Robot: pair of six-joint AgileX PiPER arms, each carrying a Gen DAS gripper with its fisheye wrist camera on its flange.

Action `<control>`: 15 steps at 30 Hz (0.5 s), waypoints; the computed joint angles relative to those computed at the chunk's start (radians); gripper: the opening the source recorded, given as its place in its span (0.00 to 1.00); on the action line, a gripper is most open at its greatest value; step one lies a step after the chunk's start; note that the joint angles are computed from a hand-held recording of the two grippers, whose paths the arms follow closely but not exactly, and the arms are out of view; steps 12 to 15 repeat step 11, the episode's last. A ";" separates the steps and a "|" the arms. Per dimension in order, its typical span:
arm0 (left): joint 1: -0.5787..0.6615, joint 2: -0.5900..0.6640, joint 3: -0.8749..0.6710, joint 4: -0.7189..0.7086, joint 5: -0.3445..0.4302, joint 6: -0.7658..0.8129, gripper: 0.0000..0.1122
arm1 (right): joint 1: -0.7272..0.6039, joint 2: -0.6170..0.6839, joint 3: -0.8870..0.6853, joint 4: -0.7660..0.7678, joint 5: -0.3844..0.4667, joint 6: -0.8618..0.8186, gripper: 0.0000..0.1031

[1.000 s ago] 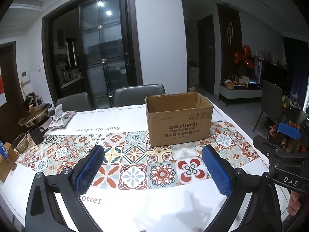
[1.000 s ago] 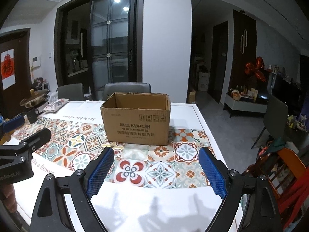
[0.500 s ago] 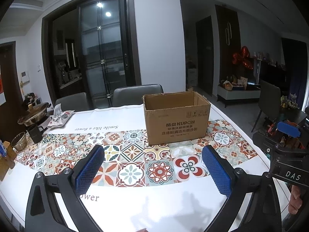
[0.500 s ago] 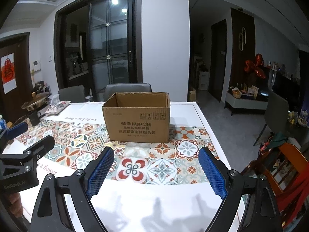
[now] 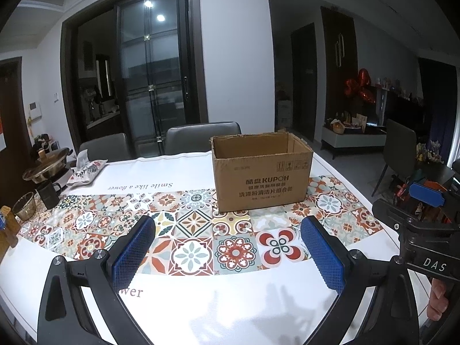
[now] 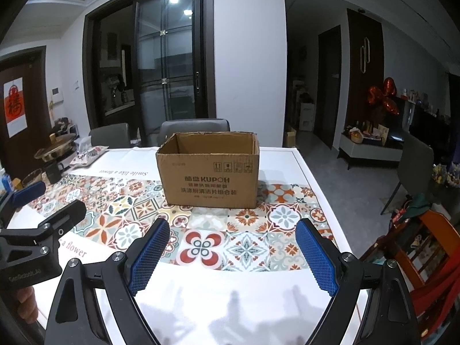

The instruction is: Organize snacks

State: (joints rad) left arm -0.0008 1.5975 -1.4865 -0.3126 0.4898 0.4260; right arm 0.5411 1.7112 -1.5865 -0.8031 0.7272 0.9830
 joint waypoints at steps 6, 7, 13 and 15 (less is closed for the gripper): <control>-0.005 -0.004 0.008 0.008 -0.003 -0.007 0.92 | -0.007 0.002 -0.004 0.008 -0.001 -0.003 0.87; -0.005 -0.004 0.009 0.008 -0.004 -0.009 0.92 | -0.008 0.002 -0.004 0.010 -0.001 -0.005 0.87; -0.004 -0.004 0.008 0.013 -0.003 -0.015 0.92 | -0.009 0.000 0.002 0.010 -0.007 -0.006 0.87; -0.004 -0.004 0.008 0.013 -0.003 -0.015 0.92 | -0.009 0.000 0.002 0.010 -0.007 -0.006 0.87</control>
